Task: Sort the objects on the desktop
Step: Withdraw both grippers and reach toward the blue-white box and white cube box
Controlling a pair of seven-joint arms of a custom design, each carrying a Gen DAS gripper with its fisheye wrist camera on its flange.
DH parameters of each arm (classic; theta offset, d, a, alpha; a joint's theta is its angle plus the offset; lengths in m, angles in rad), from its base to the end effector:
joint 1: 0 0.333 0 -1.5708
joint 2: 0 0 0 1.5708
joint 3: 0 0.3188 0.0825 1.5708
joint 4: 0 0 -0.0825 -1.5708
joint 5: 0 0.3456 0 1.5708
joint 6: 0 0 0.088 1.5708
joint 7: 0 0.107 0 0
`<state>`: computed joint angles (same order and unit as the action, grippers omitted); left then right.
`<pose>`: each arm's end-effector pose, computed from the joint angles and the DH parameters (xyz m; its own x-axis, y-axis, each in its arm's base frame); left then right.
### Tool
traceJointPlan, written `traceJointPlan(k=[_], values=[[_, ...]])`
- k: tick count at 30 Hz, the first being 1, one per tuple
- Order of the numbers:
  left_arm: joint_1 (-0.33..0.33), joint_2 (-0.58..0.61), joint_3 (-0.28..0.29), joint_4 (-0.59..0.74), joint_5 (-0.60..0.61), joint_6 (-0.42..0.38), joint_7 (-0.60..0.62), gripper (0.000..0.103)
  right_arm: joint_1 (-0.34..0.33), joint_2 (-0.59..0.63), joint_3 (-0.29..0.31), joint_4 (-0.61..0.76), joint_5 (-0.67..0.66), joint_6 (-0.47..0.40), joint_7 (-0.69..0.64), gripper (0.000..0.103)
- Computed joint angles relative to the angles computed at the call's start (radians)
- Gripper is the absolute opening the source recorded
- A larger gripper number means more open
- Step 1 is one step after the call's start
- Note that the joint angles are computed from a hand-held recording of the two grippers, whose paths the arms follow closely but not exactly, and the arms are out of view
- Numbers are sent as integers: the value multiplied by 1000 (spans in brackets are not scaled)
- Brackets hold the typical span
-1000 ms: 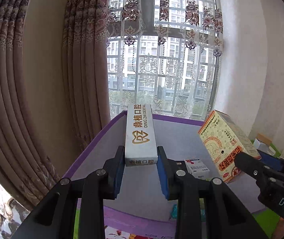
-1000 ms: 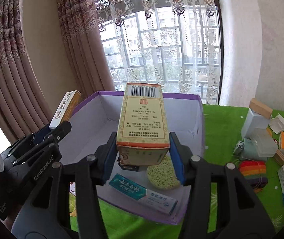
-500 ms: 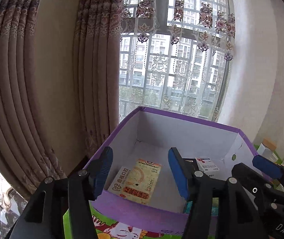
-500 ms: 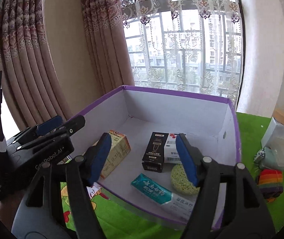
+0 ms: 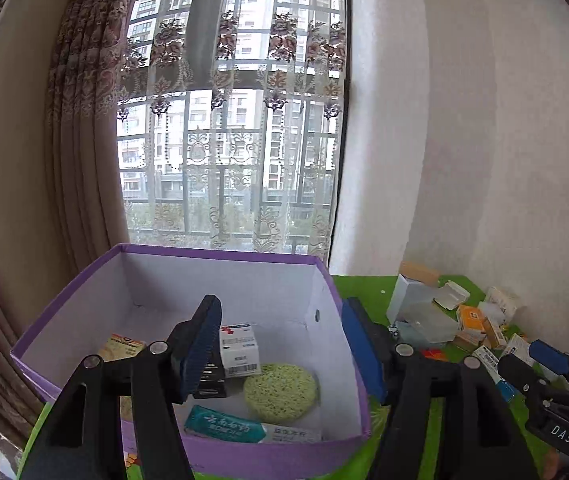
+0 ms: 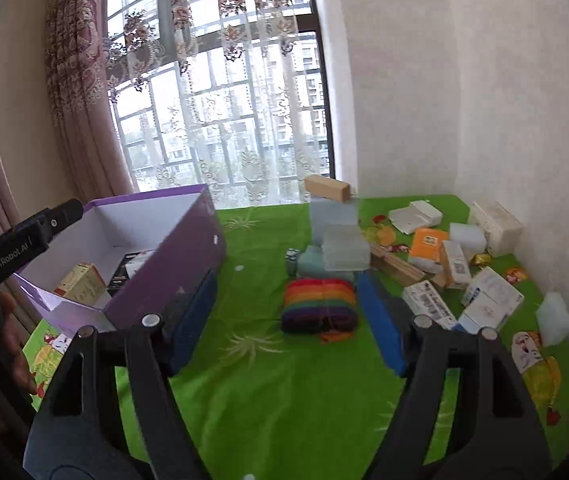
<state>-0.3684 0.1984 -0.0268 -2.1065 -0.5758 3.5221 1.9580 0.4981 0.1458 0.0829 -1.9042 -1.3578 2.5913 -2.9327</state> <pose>0.5550 -0.1586 0.4897 -0.1458 -0.9870 0.0672 -0.3974 -0.0037 -0.9176 0.4895 0.3408 0.4911 -0.1038 -0.9885 -0.1100 -0.4872 0.1469 -0.8608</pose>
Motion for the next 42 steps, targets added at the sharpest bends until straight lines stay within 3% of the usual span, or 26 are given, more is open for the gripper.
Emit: traceJointPlan(k=[2, 7, 17, 20, 21, 25, 33, 42], values=[[-16, 10, -11, 13, 17, -13, 8, 63, -14, -55, -7, -86, 27, -27, 22, 75], [-114, 55, 40, 83, 39, -101, 15, 63, -75, -140, 7, -222, 107, -112, 29, 75], [-120, 107, -7, 138, 215, -256, -72, 64, -171, -167, 11, -298, 141, -50, 26, 75], [-56, 134, -86, 167, 260, -315, -70, 65, -194, -162, -2, -296, 155, 16, 53, 75], [-50, 143, -98, 177, 279, -339, -72, 65, -198, -162, -2, -295, 166, 16, 60, 75], [51, 182, -233, 206, 315, -394, -36, 65, -206, -175, 1, -305, 214, -16, 54, 75], [86, 304, -350, 364, 405, -581, -68, 69, -245, -264, 16, -396, 252, -14, 99, 75], [-50, 414, -244, 545, 524, -719, -272, 74, -285, -321, 51, -429, 249, -45, 112, 75]])
